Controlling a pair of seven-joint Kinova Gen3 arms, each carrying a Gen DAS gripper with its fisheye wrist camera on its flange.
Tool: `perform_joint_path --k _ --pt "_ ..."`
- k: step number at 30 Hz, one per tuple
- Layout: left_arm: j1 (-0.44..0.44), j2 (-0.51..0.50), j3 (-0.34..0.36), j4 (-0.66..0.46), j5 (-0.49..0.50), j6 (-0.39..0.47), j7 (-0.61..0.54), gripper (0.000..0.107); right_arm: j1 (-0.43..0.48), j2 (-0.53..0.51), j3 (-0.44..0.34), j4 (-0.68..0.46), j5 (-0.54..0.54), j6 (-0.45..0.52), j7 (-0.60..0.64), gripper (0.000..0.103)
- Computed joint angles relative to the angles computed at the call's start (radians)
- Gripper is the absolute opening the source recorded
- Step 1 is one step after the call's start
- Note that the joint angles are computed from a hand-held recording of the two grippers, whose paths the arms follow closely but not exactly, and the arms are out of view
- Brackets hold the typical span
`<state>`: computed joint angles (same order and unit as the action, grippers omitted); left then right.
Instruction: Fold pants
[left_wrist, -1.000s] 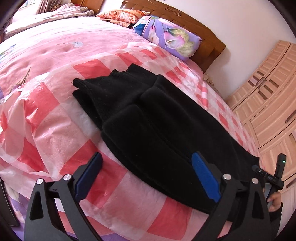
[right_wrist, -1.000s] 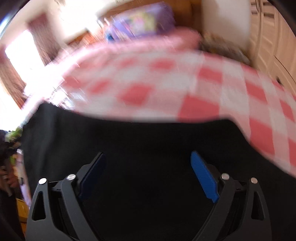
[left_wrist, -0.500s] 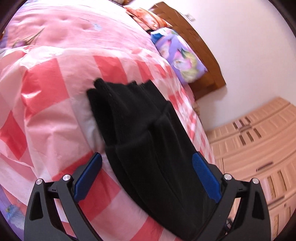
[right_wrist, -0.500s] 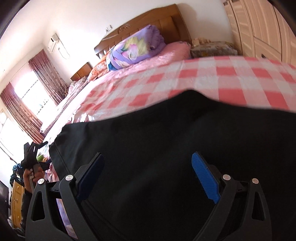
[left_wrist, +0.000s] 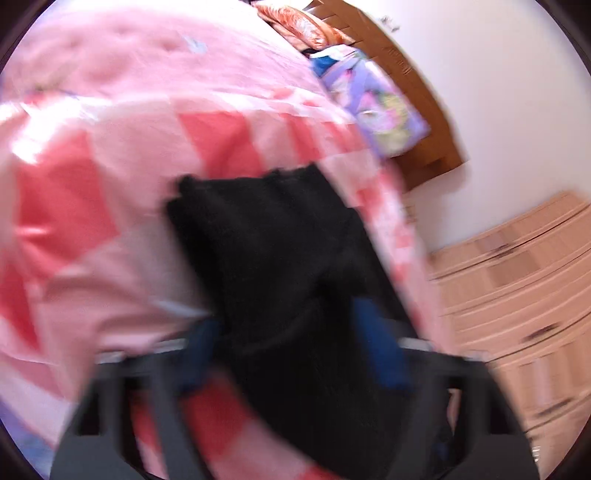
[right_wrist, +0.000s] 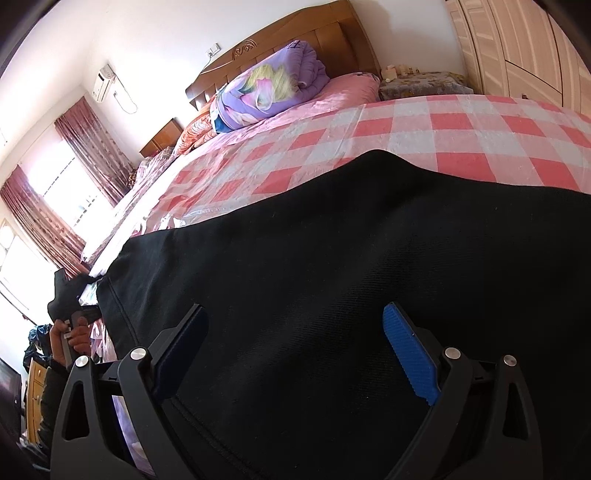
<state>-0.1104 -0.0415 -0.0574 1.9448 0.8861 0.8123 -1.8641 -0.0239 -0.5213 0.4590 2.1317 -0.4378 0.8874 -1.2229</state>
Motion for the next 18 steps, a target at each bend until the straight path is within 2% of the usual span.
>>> perform_joint_path --k 2,3,5,7,8,10,13,15,16,18 --pt "0.023 -0.016 -0.053 0.037 0.05 0.005 -0.072 0.033 -0.022 -0.019 -0.031 -0.009 0.064 -0.005 -0.081 0.093" --pt "0.018 -0.026 -0.053 0.047 0.059 0.002 -0.086 0.031 -0.042 -0.03 -0.043 -0.017 0.087 -0.002 -0.122 0.093" --pt "-0.002 -0.054 -0.008 0.054 0.027 -0.039 -0.067 0.03 -0.127 -0.069 -0.056 -0.027 0.126 -0.011 -0.186 0.093" --pt "-0.025 -0.091 0.074 0.047 -0.054 -0.106 0.001 0.029 -0.21 -0.083 -0.132 -0.042 0.179 -0.024 -0.257 0.093" --pt "-0.016 -0.105 0.094 0.041 -0.095 -0.135 0.039 0.029 -0.236 -0.081 -0.179 -0.047 0.22 -0.033 -0.298 0.093" --pt "0.049 -0.127 0.079 0.032 -0.164 -0.183 0.11 0.028 -0.312 -0.032 -0.271 -0.058 0.301 -0.063 -0.346 0.094" --pt "0.092 -0.149 0.096 0.007 -0.254 -0.227 0.219 0.028 -0.34 0.095 -0.41 -0.086 0.423 -0.037 -0.45 0.094" --pt "0.081 -0.173 0.14 -0.015 -0.321 -0.229 0.275 0.027 -0.334 0.149 -0.488 -0.079 0.488 -0.032 -0.475 0.098" --pt "0.056 -0.183 0.187 -0.033 -0.361 -0.228 0.306 0.027 -0.331 0.148 -0.5 -0.081 0.496 -0.037 -0.478 0.098" --pt "0.026 -0.218 0.279 -0.071 -0.443 -0.231 0.324 0.026 -0.327 0.123 -0.469 -0.078 0.463 -0.026 -0.497 0.098"
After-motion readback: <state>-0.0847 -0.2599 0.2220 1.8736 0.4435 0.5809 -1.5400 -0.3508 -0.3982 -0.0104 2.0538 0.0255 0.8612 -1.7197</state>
